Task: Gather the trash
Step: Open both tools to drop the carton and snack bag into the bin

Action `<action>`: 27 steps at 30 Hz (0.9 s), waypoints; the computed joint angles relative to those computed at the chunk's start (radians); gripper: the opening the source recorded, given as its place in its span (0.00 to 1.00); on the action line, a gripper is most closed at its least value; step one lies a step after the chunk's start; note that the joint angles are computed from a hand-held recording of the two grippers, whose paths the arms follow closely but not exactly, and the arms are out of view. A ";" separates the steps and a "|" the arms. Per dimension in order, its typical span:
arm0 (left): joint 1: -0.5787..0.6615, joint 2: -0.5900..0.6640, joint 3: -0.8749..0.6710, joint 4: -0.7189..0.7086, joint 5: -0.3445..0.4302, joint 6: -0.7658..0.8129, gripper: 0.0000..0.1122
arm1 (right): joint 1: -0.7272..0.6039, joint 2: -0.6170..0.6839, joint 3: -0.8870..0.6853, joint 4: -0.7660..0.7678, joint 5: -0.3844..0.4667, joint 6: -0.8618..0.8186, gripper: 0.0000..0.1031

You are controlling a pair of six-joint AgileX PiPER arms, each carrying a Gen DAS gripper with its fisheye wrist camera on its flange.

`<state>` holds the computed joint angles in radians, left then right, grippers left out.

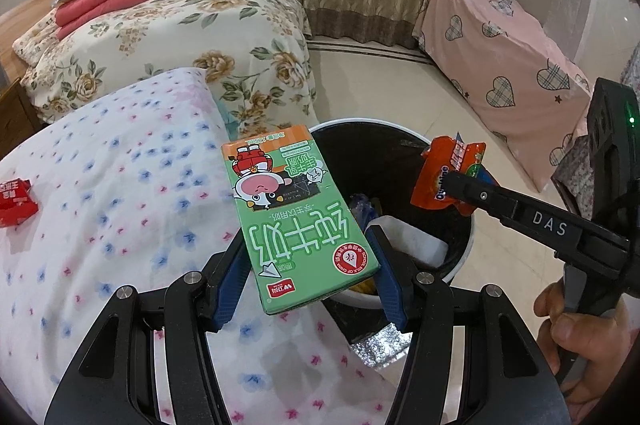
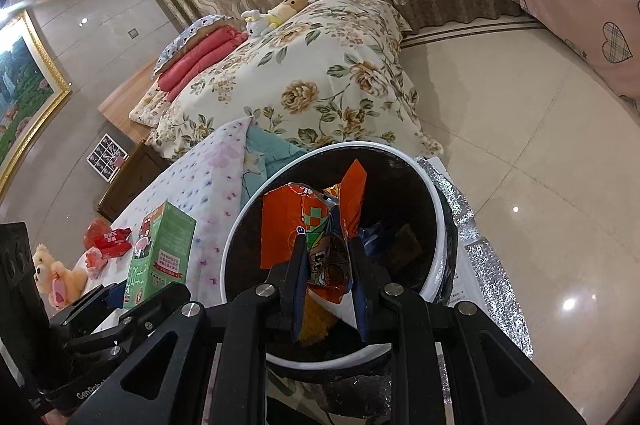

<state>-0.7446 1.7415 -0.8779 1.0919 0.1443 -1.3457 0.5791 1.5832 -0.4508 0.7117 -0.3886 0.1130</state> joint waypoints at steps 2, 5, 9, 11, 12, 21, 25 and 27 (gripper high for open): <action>0.000 0.010 -0.011 -0.055 -0.004 0.053 0.51 | -0.005 0.006 -0.010 0.006 0.010 -0.010 0.20; -0.003 0.022 -0.026 -0.115 -0.002 0.113 0.51 | -0.014 0.013 -0.017 0.001 0.016 -0.014 0.20; -0.009 0.030 -0.042 -0.164 0.004 0.169 0.51 | -0.035 0.014 -0.018 -0.017 0.026 -0.005 0.20; -0.009 0.034 -0.049 -0.199 0.004 0.205 0.51 | -0.044 0.010 -0.016 -0.024 0.027 -0.002 0.20; -0.008 0.036 -0.052 -0.206 0.003 0.212 0.51 | -0.049 0.009 -0.017 -0.029 0.030 -0.002 0.20; -0.003 0.064 -0.083 -0.305 0.006 0.320 0.51 | -0.066 0.010 -0.022 -0.051 0.045 0.007 0.21; -0.001 0.071 -0.099 -0.347 0.010 0.367 0.51 | -0.072 0.016 -0.032 -0.059 0.055 0.004 0.22; 0.000 0.078 -0.108 -0.380 0.013 0.401 0.51 | -0.077 0.020 -0.040 -0.059 0.064 -0.001 0.22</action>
<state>-0.7444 1.8195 -0.9863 0.7122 0.1569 -0.9447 0.5019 1.6035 -0.4911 0.6525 -0.3250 0.1124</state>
